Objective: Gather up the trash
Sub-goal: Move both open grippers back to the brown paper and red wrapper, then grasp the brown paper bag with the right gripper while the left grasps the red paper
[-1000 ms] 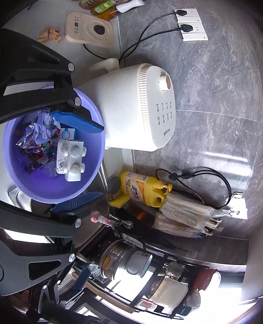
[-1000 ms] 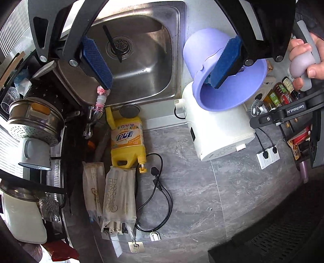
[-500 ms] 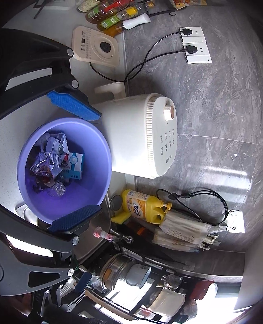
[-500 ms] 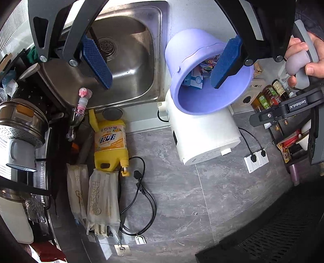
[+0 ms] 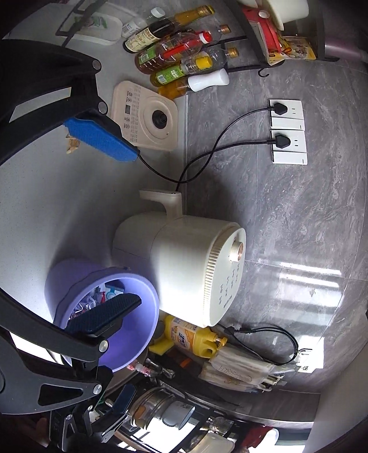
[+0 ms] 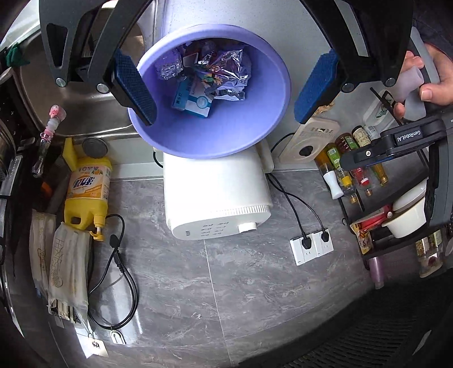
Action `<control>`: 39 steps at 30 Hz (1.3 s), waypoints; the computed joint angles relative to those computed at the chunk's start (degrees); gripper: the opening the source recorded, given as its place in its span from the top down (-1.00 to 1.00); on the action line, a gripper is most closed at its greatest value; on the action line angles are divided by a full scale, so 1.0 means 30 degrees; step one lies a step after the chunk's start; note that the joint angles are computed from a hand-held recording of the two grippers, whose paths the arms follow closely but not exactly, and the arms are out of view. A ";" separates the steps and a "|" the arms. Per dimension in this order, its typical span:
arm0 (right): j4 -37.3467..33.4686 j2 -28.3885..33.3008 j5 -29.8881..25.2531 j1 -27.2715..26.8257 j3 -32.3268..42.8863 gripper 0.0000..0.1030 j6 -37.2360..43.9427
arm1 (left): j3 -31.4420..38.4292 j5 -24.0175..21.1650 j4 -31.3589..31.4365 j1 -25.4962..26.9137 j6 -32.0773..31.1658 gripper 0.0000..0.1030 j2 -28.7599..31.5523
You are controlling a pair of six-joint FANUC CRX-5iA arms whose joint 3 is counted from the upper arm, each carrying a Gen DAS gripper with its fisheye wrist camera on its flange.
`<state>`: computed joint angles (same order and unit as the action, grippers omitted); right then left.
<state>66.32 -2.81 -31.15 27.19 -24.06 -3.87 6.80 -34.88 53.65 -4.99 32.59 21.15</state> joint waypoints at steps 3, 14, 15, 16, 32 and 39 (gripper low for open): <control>-0.0480 0.1158 0.0317 0.0391 0.1253 -0.85 0.0970 | 0.0158 -0.0009 -0.0120 0.0794 0.0220 -0.84 0.0224; -0.2843 0.5399 0.1204 0.1612 0.6120 -0.85 0.4421 | 0.1821 -0.0714 -0.1604 0.3442 0.1335 -0.84 0.1555; -0.3195 0.5781 0.1188 0.1718 0.6597 -0.85 0.4803 | 0.1940 -0.0763 -0.1670 0.3617 0.1287 -0.84 0.1659; -0.3549 0.6165 0.1163 0.1823 0.7077 -0.85 0.5185 | 0.1964 -0.0776 -0.1668 0.3773 0.1171 -0.84 0.1714; -1.1040 1.1574 -0.1169 0.2746 1.4622 -0.84 1.2687 | 0.3194 -0.2048 -0.1545 0.5463 0.0315 -0.84 0.3321; -1.5739 1.4402 -0.4604 0.2530 1.9333 -0.84 1.8290 | 0.5716 -0.3932 -0.1779 0.5519 0.1300 -0.83 0.5736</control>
<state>19.10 40.39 -44.96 34.78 33.94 51.00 23.95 -46.67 48.31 11.57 36.49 38.36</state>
